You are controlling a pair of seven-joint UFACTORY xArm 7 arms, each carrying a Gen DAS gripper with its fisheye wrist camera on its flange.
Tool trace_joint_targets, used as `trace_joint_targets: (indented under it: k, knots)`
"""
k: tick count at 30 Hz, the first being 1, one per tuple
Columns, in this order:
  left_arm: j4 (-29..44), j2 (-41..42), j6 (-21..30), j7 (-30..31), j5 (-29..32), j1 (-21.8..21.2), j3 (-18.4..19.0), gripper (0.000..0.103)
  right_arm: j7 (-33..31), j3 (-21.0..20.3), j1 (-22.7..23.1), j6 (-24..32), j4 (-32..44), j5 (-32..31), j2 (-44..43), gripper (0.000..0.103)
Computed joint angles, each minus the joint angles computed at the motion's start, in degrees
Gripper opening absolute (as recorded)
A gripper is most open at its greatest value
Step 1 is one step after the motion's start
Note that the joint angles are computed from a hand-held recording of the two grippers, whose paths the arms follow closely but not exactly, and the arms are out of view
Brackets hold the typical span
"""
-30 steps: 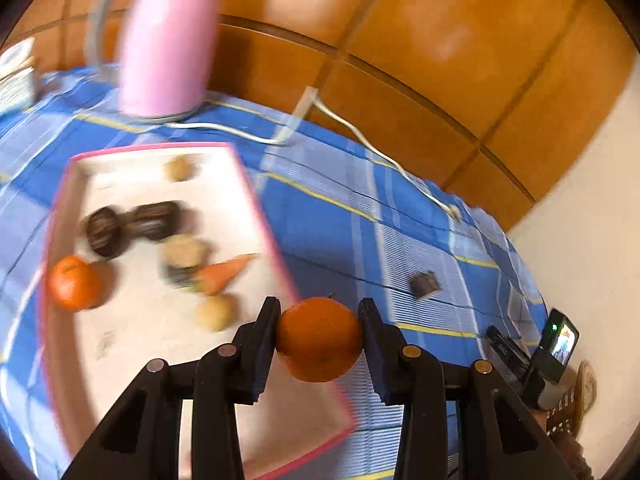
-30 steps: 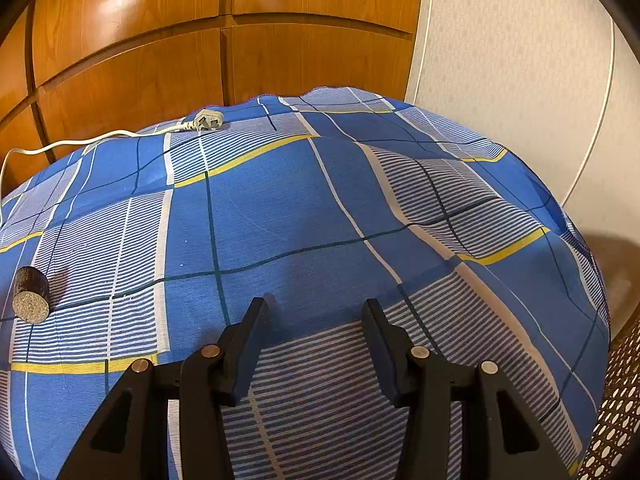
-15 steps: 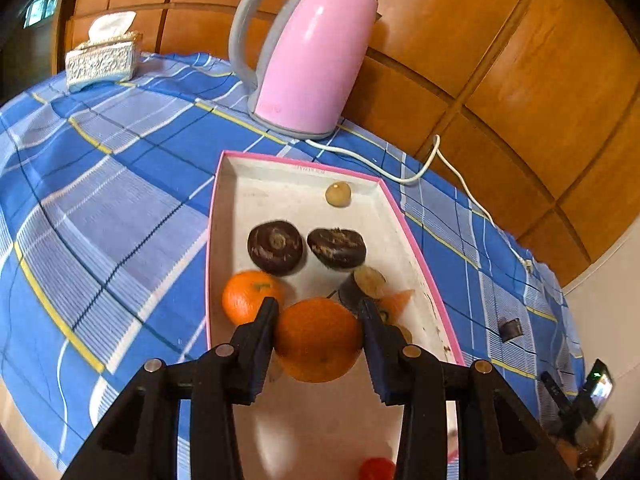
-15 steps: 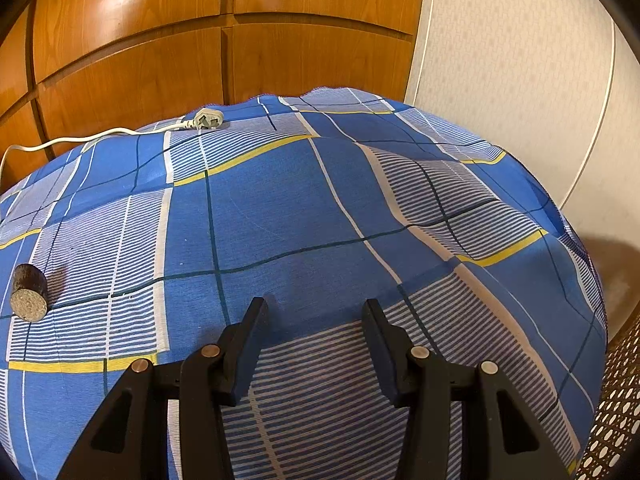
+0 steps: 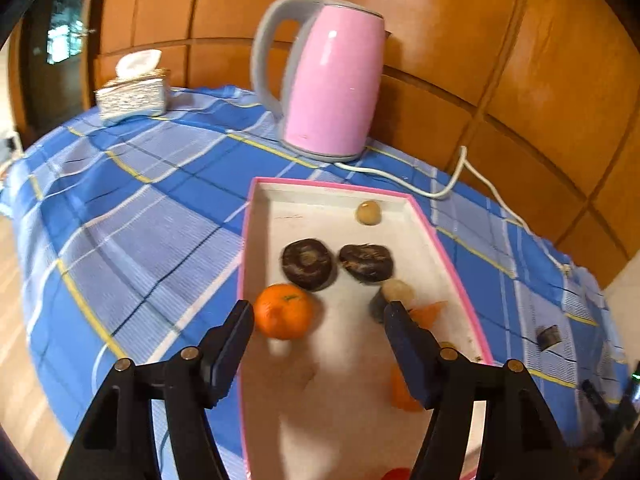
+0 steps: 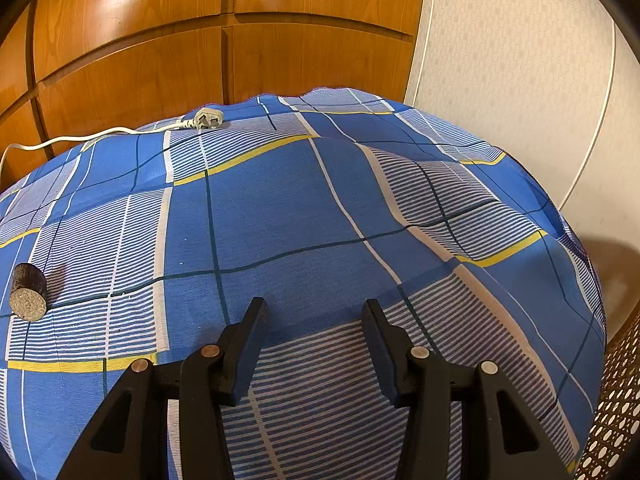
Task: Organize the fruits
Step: 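Carry the mandarin into the pink tray and open the left gripper, then withdraw the left gripper from the pink tray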
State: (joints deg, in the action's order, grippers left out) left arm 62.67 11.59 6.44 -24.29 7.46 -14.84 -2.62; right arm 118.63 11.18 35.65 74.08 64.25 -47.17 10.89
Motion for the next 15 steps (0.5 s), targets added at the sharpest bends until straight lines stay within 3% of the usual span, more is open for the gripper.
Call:
trace_joint_targets:
  k: [2, 4, 8, 15]
  knots:
    - [-1.0, -1.0, 0.2, -6.9, 5.8, -3.8, 4.5, 0.075, 0.0, 0.0, 0.0, 0.0, 0.0, 0.0, 0.0, 0.049]
    - [-1.5, -1.6, 0.9, -12.5, 11.0, -5.6, 6.6, 0.080, 0.0, 0.0, 0.0, -0.1, 0.0, 0.0, 0.0, 0.049]
    - [-2.5, -2.8, 1.6, -17.7, 16.7, -5.0, 6.0, 0.084, 0.0, 0.0, 0.0, -0.1, 0.0, 0.0, 0.0, 0.049]
    - [-3.9, -4.1, 1.7, -20.0, 19.4, -2.5, 3.3, 0.088, 0.1, 0.0, 0.0, 0.0, -0.1, 0.0, 0.0, 0.049]
